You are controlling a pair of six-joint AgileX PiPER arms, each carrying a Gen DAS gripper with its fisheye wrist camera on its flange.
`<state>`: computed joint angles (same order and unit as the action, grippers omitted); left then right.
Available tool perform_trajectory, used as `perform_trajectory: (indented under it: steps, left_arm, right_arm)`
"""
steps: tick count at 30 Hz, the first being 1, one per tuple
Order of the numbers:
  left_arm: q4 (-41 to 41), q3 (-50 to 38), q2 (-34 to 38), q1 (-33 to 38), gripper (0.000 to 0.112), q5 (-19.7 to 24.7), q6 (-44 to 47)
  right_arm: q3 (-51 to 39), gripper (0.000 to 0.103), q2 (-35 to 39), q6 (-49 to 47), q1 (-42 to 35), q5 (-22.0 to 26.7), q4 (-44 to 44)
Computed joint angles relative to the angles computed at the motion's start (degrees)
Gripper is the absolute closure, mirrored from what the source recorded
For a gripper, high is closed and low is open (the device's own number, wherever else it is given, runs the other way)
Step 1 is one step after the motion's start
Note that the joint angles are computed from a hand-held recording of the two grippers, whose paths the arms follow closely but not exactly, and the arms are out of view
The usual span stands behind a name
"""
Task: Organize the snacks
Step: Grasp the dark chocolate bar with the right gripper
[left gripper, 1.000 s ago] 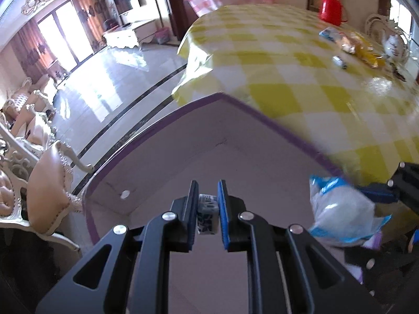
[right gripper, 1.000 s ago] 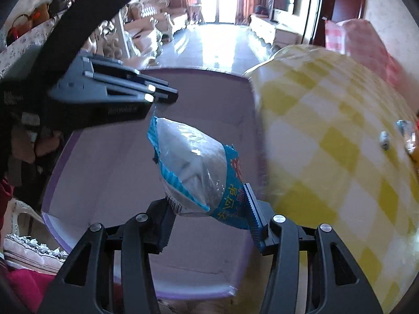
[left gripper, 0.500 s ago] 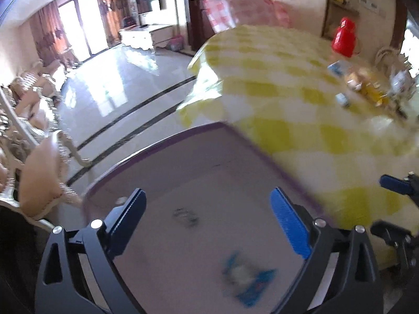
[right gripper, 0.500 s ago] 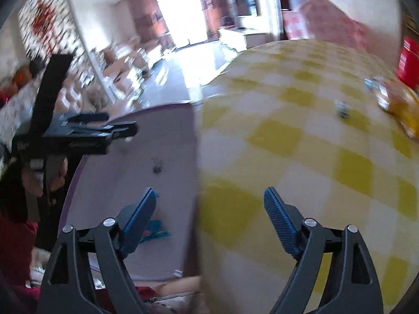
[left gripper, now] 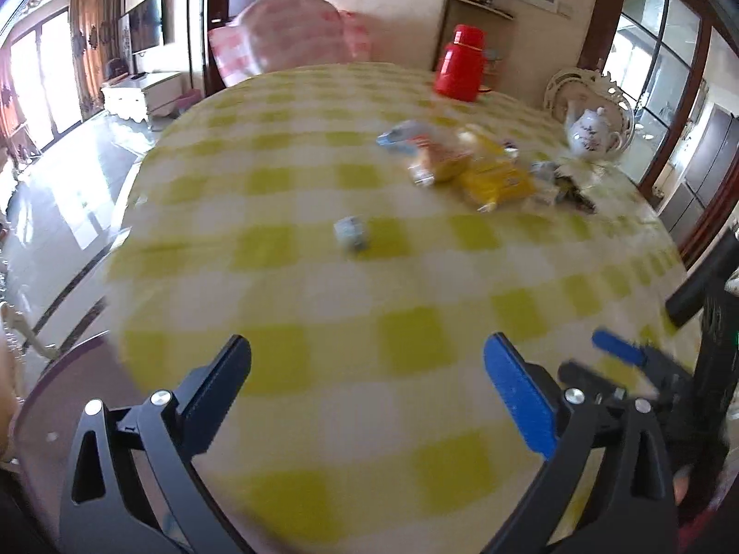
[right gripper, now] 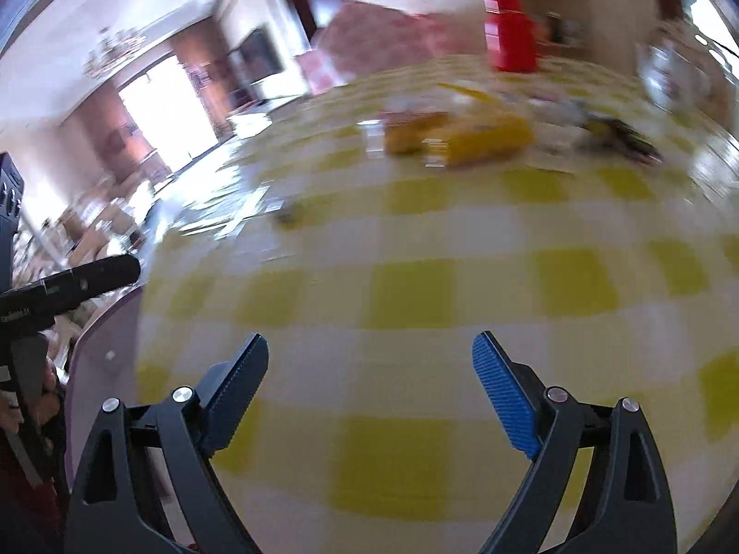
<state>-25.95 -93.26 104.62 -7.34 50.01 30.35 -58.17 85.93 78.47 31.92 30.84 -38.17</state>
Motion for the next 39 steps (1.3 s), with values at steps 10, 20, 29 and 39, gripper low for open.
perform_trajectory:
  steps: [10,20,29,39]
  left_arm:
    - [15.97,-8.96,13.62,-20.79,0.011,-14.51,-31.67]
    - [14.92,-18.55,22.46,-25.17,0.011,-15.24,-31.32]
    - [9.26,-20.64,24.04,-24.29,0.011,-12.82,-26.78]
    - [7.22,-22.52,25.16,-23.67,0.011,-10.5,-26.05]
  right_arm:
    - [11.27,0.015,-8.68,-2.89,-21.94,-2.2,1.44]
    - [-10.04,0.015,11.75,-25.3,-40.59,1.4,8.31]
    - [-38.81,0.017,32.07,-48.87,-45.44,11.88,19.87]
    - [-21.21,0.069,19.62,-51.9,-42.74,2.09,27.19]
